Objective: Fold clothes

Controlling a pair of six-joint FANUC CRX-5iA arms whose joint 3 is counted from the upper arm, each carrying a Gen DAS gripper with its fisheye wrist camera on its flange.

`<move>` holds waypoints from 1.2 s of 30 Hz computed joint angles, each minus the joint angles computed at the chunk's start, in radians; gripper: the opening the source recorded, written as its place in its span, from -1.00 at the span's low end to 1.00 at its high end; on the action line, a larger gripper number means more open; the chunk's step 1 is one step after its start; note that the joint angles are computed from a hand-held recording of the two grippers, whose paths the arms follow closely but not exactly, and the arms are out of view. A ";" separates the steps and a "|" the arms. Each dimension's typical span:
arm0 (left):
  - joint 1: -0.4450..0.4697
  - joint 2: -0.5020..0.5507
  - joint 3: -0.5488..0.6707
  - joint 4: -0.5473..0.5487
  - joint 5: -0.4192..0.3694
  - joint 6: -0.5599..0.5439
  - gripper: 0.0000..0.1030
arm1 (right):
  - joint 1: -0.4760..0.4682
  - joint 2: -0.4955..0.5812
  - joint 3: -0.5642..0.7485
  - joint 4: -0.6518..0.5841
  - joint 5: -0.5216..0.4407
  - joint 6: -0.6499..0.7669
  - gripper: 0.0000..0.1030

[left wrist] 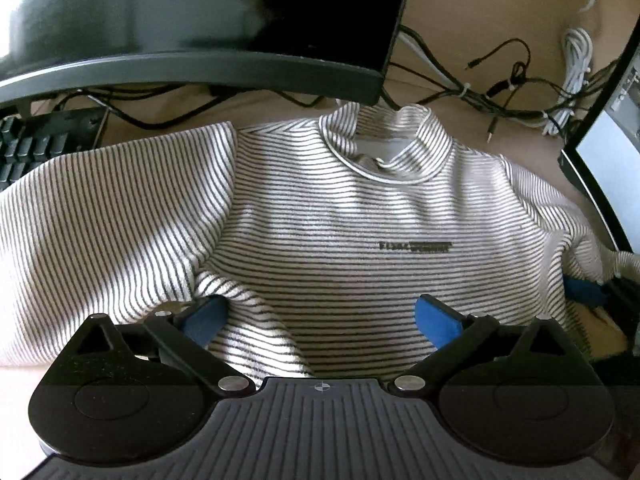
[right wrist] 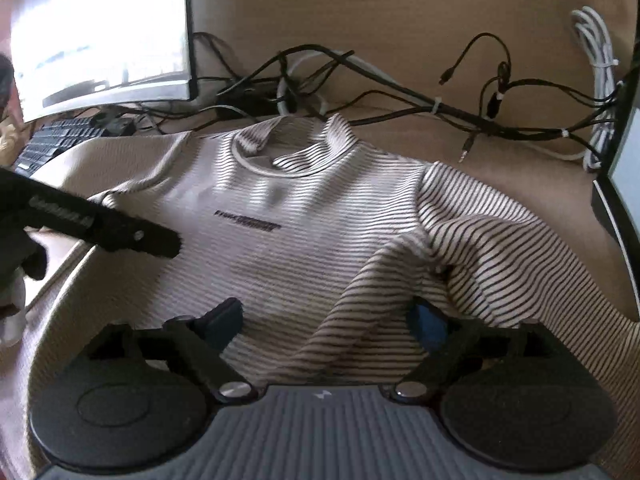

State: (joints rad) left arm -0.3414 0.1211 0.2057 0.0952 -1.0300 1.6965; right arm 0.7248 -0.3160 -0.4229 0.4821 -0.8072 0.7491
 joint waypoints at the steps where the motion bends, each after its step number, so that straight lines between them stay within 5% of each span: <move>1: 0.002 -0.003 -0.005 0.003 0.005 -0.003 0.98 | -0.001 -0.003 0.001 -0.011 0.002 0.011 0.92; 9: 0.022 -0.085 -0.083 0.004 0.038 -0.022 0.98 | 0.062 -0.080 -0.031 0.003 -0.088 -0.109 0.98; 15: 0.062 -0.279 -0.252 0.027 0.083 -0.077 0.98 | 0.236 -0.157 -0.082 0.146 -0.262 -0.381 1.00; 20: 0.148 -0.495 -0.408 0.080 0.079 -0.118 0.99 | 0.460 -0.228 -0.123 0.271 -0.496 -0.725 1.00; 24: 0.161 -0.674 -0.488 0.026 0.057 -0.068 1.00 | 0.752 -0.266 -0.156 0.379 -0.735 -0.975 1.00; 30: 0.193 -0.884 -0.597 0.088 -0.016 -0.168 1.00 | 1.092 -0.101 -0.092 0.497 -1.039 -1.240 1.00; 36: -0.040 -0.918 -0.525 -0.112 -0.083 0.002 1.00 | 1.194 0.020 0.002 0.459 -1.166 -1.305 1.00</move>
State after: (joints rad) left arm -0.3814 -0.7968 -0.3195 -0.0165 -1.1131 1.6981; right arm 1.9188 -0.2957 -0.4210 0.9413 -1.9735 -0.5559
